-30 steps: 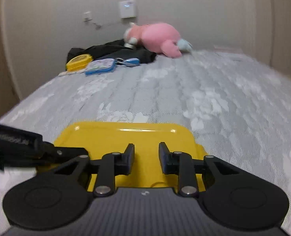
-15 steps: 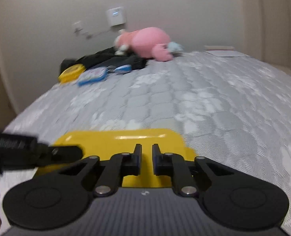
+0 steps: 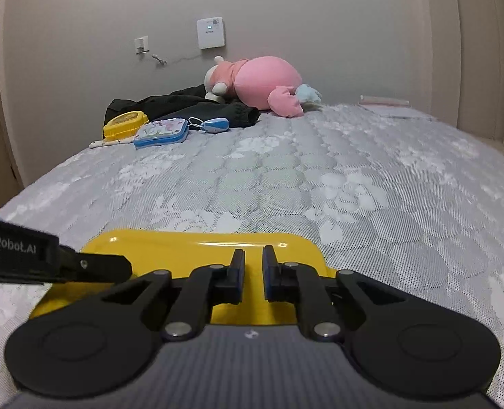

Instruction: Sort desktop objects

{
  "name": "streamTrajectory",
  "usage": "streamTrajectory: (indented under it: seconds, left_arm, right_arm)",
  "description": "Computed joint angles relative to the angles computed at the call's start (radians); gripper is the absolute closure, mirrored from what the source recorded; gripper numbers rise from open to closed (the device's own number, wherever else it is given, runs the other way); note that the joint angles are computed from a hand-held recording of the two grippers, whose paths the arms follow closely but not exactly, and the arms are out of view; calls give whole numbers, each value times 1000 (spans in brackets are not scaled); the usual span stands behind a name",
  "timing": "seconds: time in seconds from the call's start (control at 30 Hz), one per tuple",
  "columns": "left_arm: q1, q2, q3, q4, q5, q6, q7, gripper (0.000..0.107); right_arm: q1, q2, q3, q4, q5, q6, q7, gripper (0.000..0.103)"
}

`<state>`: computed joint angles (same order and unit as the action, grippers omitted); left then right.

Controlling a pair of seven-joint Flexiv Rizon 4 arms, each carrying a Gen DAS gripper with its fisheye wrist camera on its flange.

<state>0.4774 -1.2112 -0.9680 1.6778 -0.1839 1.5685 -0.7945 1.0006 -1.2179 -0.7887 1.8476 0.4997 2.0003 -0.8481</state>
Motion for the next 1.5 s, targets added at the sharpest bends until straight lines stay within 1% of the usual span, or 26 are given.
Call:
streamTrajectory:
  seconds: [0.1, 0.3, 0.33, 0.37, 0.4, 0.43, 0.47, 0.53, 0.6, 0.67, 0.73, 0.77, 0.8, 0.87, 0.9, 0.93, 1.0, 1.07, 1.13, 1.2, 1.23, 1.27, 1.33, 1.4, 1.43, 1.5]
  left_arm:
    - [4, -9, -7, -2, 2, -1, 4, 103]
    - [31, -24, -32, 15, 16, 5, 19, 103]
    - [42, -28, -44, 23, 18, 6, 18, 101]
    - [57, -34, -59, 34, 19, 9, 15, 96]
    - [78, -42, -80, 48, 24, 14, 13, 84]
    - [97, -49, -99, 61, 32, 21, 11, 78]
    - [107, -49, -106, 70, 39, 27, 5, 78]
    - [94, -21, -75, 67, 43, 28, -21, 80]
    - [82, -23, -60, 53, 49, 17, -24, 91]
    - [69, -21, -49, 40, 47, -5, -19, 94]
    - [61, -25, -45, 37, 50, 5, -2, 101]
    - [58, -29, -43, 36, 54, 13, 5, 101]
    - [61, -36, -49, 40, 58, 22, 10, 101]
    - [88, -51, -74, 67, 70, 52, 6, 100]
    - [103, -59, -85, 82, 80, 67, -1, 94]
    - [118, -67, -96, 95, 93, 82, -10, 84]
    - [150, -73, -115, 135, 128, 126, -39, 72]
    - [181, -64, -119, 179, 166, 154, -66, 67]
    - [213, -36, -107, 234, 201, 163, -95, 53]
    - [225, 11, -72, 281, 222, 169, -135, 48]
    - [228, 36, -53, 303, 232, 171, -156, 44]
    - [229, 57, -35, 322, 242, 179, -175, 41]
    - [224, 94, -1, 358, 266, 212, -211, 20]
    - [210, 125, 36, 387, 307, 260, -234, 12]
    - [202, 143, 59, 402, 331, 287, -241, 11]
    - [173, 185, 114, 426, 371, 335, -258, 7]
  right_arm:
    - [44, -48, -49, 1, 16, -21, 3, 92]
    - [98, -75, -107, 35, -9, -68, 39, 92]
    - [109, -76, -118, 46, -17, -79, 50, 91]
    - [118, -66, -123, 64, -26, -88, 62, 91]
    - [120, -53, -120, 81, -31, -82, 78, 90]
    - [121, -39, -117, 97, -33, -76, 92, 90]
    - [130, -30, -124, 114, -31, -88, 109, 90]
    - [128, -7, -122, 136, -43, -103, 144, 89]
    - [107, 23, -97, 152, -60, -98, 173, 87]
    - [110, 6, -101, 158, -64, -82, 191, 85]
    - [109, -1, -107, 155, -83, -80, 190, 84]
    - [99, 0, -97, 152, -87, -67, 191, 70]
    - [90, 2, -85, 147, -88, -54, 189, 66]
    - [96, 8, -79, 158, -72, -42, 189, 67]
    - [96, 21, -70, 168, -65, -31, 186, 70]
    - [103, 26, -68, 179, -51, -23, 185, 71]
    - [137, 32, -83, 216, -15, -19, 185, 71]
    - [176, 39, -100, 255, 12, -21, 191, 64]
    - [207, 54, -105, 296, 25, -15, 196, 54]
    - [234, 81, -98, 336, 26, -21, 199, 53]
    - [234, 104, -85, 349, 16, -22, 198, 50]
    - [233, 128, -66, 360, 10, -24, 202, 41]
    - [225, 171, -25, 377, -1, -21, 210, 32]
    - [211, 210, 18, 386, -19, -20, 208, 32]
    - [206, 225, 32, 391, -32, -19, 198, 31]
    - [240, 226, 23, 404, -34, -31, 183, 25]
